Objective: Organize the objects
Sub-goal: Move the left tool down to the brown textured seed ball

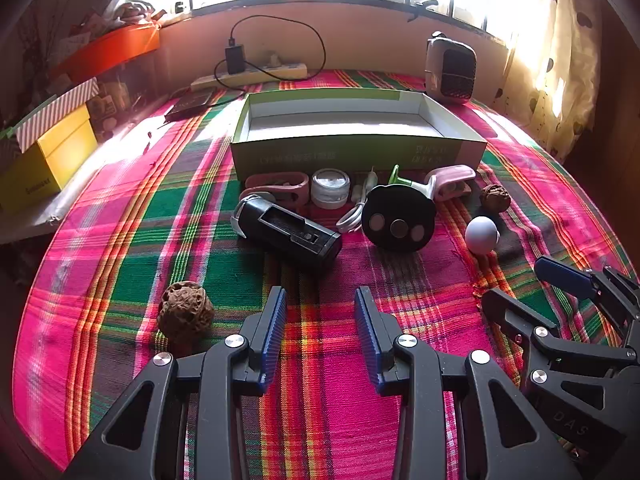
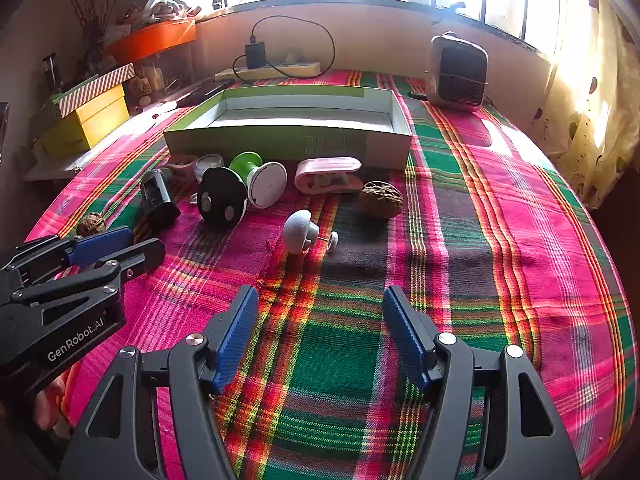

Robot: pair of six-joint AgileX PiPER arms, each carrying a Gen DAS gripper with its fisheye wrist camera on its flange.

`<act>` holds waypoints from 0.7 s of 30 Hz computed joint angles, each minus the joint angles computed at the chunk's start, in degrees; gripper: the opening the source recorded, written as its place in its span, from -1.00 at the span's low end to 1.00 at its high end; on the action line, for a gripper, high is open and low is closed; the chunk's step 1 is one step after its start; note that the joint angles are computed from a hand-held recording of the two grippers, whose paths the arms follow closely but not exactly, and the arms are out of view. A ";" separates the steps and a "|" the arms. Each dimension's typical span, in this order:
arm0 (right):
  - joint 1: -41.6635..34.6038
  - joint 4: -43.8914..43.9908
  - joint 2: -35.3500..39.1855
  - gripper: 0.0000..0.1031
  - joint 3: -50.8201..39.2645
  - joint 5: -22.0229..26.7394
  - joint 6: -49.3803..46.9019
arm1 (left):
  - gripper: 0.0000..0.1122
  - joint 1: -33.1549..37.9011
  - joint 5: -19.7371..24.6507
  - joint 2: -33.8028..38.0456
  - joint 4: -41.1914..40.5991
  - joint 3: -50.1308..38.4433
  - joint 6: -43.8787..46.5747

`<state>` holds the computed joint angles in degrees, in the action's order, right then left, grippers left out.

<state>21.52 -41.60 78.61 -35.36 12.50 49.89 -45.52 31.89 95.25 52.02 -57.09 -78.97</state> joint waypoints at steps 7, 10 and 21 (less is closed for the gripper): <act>0.03 -0.13 0.00 0.27 -0.02 0.02 0.14 | -0.41 -0.14 0.16 0.08 0.05 -0.07 -0.13; 0.03 -0.46 0.03 0.27 0.02 -0.05 0.50 | -0.41 -0.14 0.17 0.09 0.01 -0.10 -0.07; -0.03 -1.34 0.14 0.27 0.19 -0.31 1.33 | -0.41 -0.24 0.39 0.15 -0.09 -0.24 0.08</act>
<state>21.49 -42.93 78.75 -35.17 12.19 51.22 -45.77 32.29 95.40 51.93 -57.33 -78.89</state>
